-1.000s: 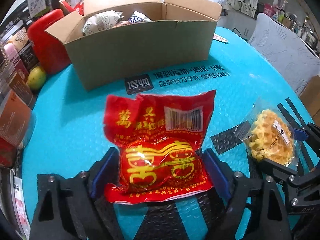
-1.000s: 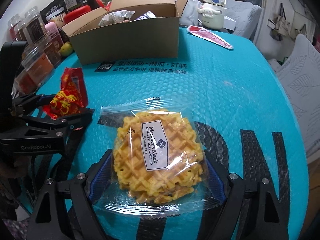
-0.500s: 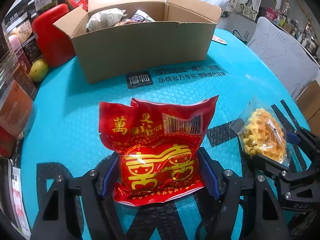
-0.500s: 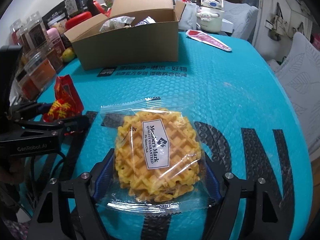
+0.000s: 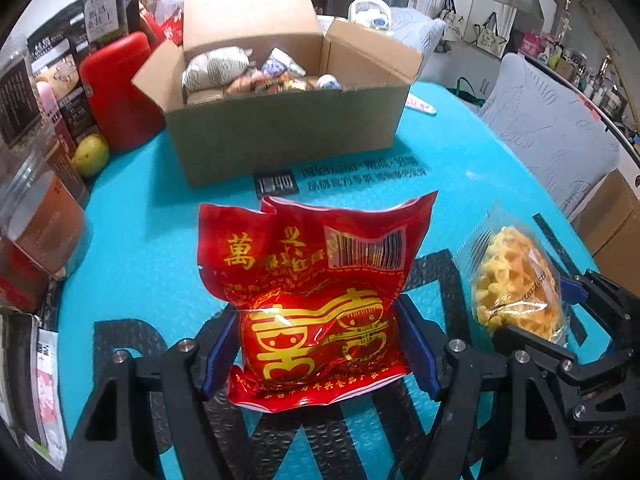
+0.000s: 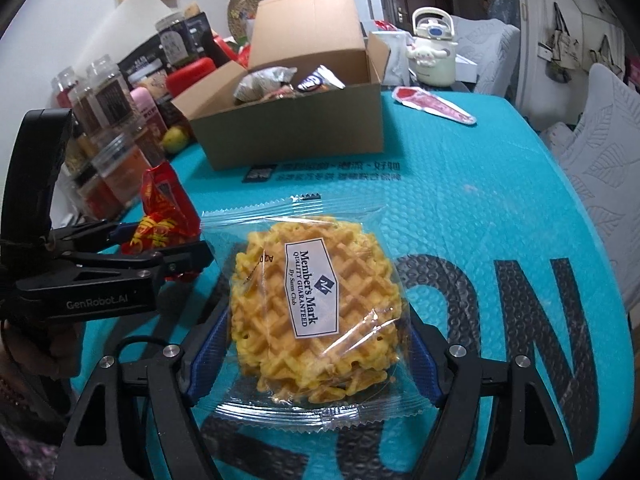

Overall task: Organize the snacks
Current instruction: 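Lift the red snack bag and waffle and carry them over the cardboard box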

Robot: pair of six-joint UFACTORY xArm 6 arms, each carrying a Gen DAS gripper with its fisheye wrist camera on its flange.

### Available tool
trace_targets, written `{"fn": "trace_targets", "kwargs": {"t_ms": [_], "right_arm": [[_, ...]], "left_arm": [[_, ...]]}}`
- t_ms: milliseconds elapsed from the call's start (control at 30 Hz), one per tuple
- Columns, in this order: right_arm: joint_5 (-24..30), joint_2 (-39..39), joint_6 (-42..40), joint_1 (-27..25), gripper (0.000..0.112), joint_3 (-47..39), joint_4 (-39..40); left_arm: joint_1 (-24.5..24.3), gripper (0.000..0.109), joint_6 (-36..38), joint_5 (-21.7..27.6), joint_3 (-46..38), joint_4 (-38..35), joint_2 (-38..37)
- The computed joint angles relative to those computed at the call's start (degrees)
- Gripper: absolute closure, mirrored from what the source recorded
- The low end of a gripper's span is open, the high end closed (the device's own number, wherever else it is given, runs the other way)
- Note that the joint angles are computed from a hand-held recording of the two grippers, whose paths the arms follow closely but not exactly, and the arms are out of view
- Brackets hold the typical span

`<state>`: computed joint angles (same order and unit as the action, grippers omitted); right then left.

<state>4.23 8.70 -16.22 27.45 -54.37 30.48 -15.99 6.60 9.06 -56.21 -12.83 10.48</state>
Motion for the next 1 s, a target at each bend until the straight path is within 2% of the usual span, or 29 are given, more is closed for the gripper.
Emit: {"fn": "trace_targets", "kwargs": {"t_ms": [200,467,767,1000], "right_arm": [[-1.17,-2.10,-4.78,1.11,0.034,-0.14,3.71],[0.22,-2.83,-13.68,1.41,0.034,-4.81,10.36],[1.63,-0.32,-16.70,0.34,0.034,-13.46,10.64],[2.53,4.41,-17.54,-1.11,0.034,-22.55,8.70]], "left_arm": [[-0.26,0.036,-0.30,-2.07,1.97,0.30,-3.73],[-0.23,0.036,0.91,-4.66,1.07,-0.38,-6.44],[0.06,0.036,4.05,-7.47,-4.28,-3.01,-5.48],[0.48,0.036,6.48,-8.95,-11.81,-5.18,-1.19]]}}
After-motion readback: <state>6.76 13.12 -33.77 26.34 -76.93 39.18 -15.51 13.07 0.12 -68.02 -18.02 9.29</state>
